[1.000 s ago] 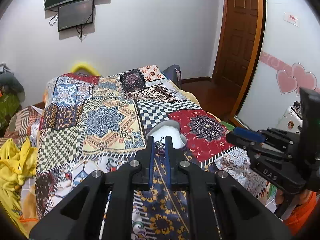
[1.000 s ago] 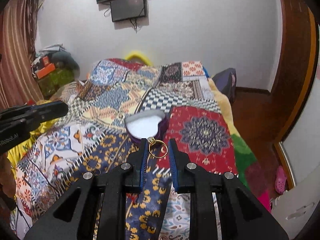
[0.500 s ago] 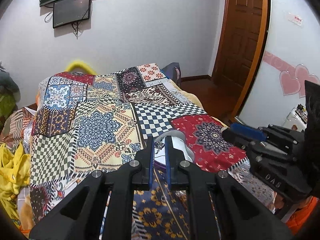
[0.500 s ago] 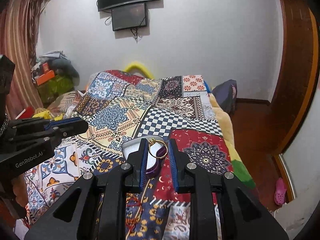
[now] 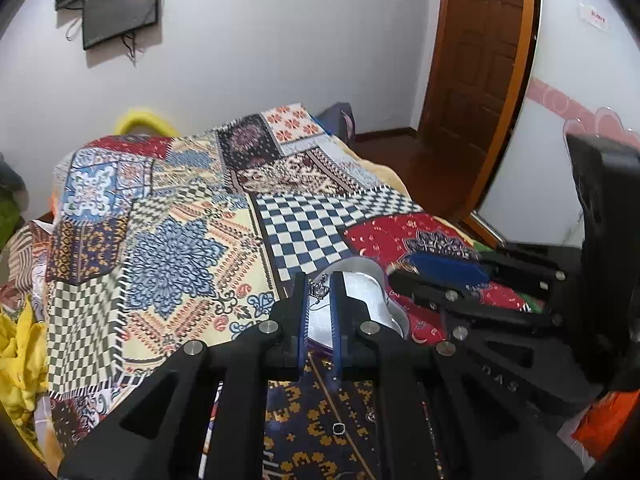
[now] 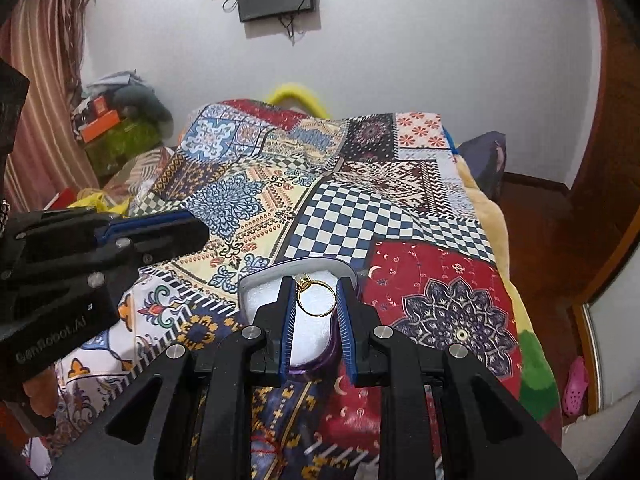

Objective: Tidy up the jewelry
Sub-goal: 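Carry the gold ring into the purple heart tin and open the right tool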

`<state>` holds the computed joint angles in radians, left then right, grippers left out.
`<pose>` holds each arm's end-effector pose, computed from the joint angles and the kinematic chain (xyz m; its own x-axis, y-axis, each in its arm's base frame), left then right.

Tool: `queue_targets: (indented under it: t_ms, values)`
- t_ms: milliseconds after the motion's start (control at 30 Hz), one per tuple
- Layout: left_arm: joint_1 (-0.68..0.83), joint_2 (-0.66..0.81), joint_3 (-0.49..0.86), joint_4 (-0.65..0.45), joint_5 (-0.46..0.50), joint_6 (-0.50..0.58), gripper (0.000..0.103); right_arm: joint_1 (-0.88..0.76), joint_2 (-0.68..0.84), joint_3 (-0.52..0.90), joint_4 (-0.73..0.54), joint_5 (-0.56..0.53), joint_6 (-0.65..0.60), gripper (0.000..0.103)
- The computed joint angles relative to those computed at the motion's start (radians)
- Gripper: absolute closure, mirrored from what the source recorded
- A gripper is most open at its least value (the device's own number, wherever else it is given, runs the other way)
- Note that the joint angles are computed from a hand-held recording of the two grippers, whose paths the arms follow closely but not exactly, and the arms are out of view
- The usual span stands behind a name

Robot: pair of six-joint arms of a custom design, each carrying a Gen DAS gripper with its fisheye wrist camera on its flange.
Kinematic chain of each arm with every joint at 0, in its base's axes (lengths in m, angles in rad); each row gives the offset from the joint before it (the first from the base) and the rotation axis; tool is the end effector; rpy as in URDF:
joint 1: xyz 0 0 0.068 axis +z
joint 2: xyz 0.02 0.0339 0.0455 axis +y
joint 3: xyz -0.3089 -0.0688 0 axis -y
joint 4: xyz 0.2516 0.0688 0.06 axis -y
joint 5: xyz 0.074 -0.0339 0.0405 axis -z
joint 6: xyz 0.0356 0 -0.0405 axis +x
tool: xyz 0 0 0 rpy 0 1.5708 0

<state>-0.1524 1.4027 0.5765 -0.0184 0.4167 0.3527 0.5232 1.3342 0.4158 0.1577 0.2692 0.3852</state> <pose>0.2486 -0.0528 0.1940 -0.5538 0.4046 -0.7277 0.6349 0.7707 -0.0546 0.2009 0.1050 0.1756 -0.6717 0.0307 -0.7402 -0.0673 0.9925 0.1022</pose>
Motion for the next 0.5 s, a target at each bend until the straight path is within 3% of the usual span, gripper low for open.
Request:
queue_targets:
  t_ms: [300, 500]
  values:
    - [-0.037, 0.156, 0.051, 0.009, -0.04, 0.038, 0.095, -0.127, 0.092, 0.052, -0.002, -0.181, -0.127, 0.085]
    - [-0.027, 0.209, 0.071, -0.004, -0.026, 0.063, 0.095, -0.16, 0.122, 0.074, -0.016, -0.235, -0.179, 0.085]
